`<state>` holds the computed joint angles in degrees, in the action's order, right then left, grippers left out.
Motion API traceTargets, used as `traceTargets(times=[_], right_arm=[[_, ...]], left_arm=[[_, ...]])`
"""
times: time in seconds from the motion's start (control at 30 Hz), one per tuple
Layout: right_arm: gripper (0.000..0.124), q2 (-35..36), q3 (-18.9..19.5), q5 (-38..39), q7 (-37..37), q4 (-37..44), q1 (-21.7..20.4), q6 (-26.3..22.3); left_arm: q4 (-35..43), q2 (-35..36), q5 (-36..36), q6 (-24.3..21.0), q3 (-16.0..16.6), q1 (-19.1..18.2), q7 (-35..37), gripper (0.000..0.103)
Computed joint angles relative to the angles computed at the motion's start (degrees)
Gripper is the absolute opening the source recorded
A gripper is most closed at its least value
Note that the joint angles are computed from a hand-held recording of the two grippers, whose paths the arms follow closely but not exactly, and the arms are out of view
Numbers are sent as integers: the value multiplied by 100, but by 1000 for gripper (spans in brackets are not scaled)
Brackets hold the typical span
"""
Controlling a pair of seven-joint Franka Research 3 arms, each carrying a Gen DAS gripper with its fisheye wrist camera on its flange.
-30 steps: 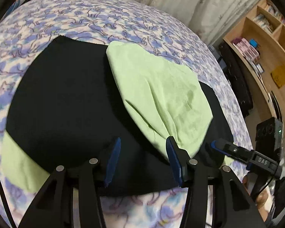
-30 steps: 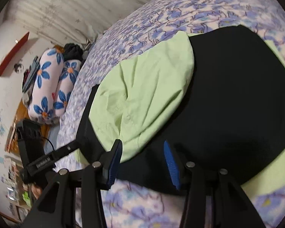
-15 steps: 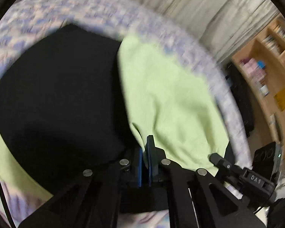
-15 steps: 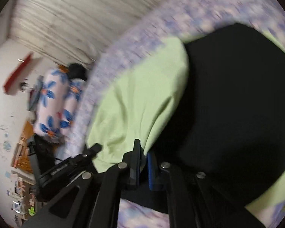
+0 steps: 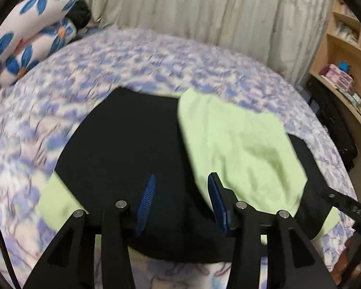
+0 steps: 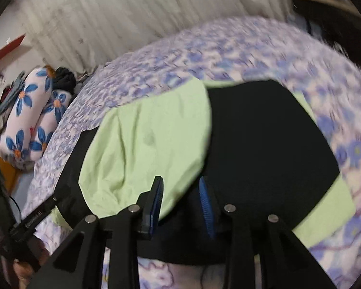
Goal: Fold large clothes
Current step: 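Press and smooth the green hood flat with both tools, then open both tools and pull them back from the folded jacket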
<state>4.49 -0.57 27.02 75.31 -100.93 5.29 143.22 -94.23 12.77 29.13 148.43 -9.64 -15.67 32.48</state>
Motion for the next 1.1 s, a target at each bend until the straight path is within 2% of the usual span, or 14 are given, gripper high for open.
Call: traceTargets(times=[0.07, 0.1, 0.13, 0.17, 0.27, 0.4, 0.5, 0.53, 0.57, 0.63, 0.7, 0.77, 0.93, 1.1], right_arm=[[31, 251, 60, -123, -77, 325, 69, -32], [31, 414, 89, -145, -120, 531, 93, -63], [31, 622, 119, -210, -71, 794, 139, -99], [31, 806, 138, -227, -57, 1025, 148, -175], [31, 1451, 191, -197, 94, 1913, 106, -681], [31, 1974, 165, -469, 340, 2562, 135, -1042], [28, 2067, -10, -981, 458, 2569, 205, -975], [28, 2029, -107, -1209, 569, 2457, 244, -872], [27, 1982, -148, -1312, 620, 2344, 219, -796], [19, 1848, -53, -1101, 478, 2067, 14, -701], [17, 1688, -10, -960, 324, 1798, -103, -620], [17, 1472, -79, -1112, 395, 1467, -53, -413], [17, 1204, -138, -1449, 521, 1025, 53, -173], [20, 1324, -98, -1341, 668, 1358, -20, -575]], left_arm=[[328, 220, -167, -36, -41, 30, 328, 14], [665, 478, -421, -80, 12, -34, 686, 11], [801, 560, -486, -284, -135, 77, 788, 11], [1124, 822, -621, -299, -160, 78, 992, 11], [2388, 1671, -802, -937, -113, -101, 1399, 9], [3438, 2376, -752, -1556, 157, -372, 1619, 8], [4038, 2779, -778, -2122, 331, -459, 1695, 6], [3985, 2754, -827, -2226, 307, -416, 1715, 5], [3736, 2645, -929, -2115, 262, -326, 1754, 4], [3243, 2407, -916, -1811, 260, -262, 1781, 3], [3025, 2281, -709, -1738, 338, -346, 1750, 3], [2906, 2197, -569, -1774, 399, -414, 1627, 3], [2405, 1903, -709, -1494, 250, -217, 1455, 3], [2450, 1863, -772, -1662, 205, -203, 1429, 3]])
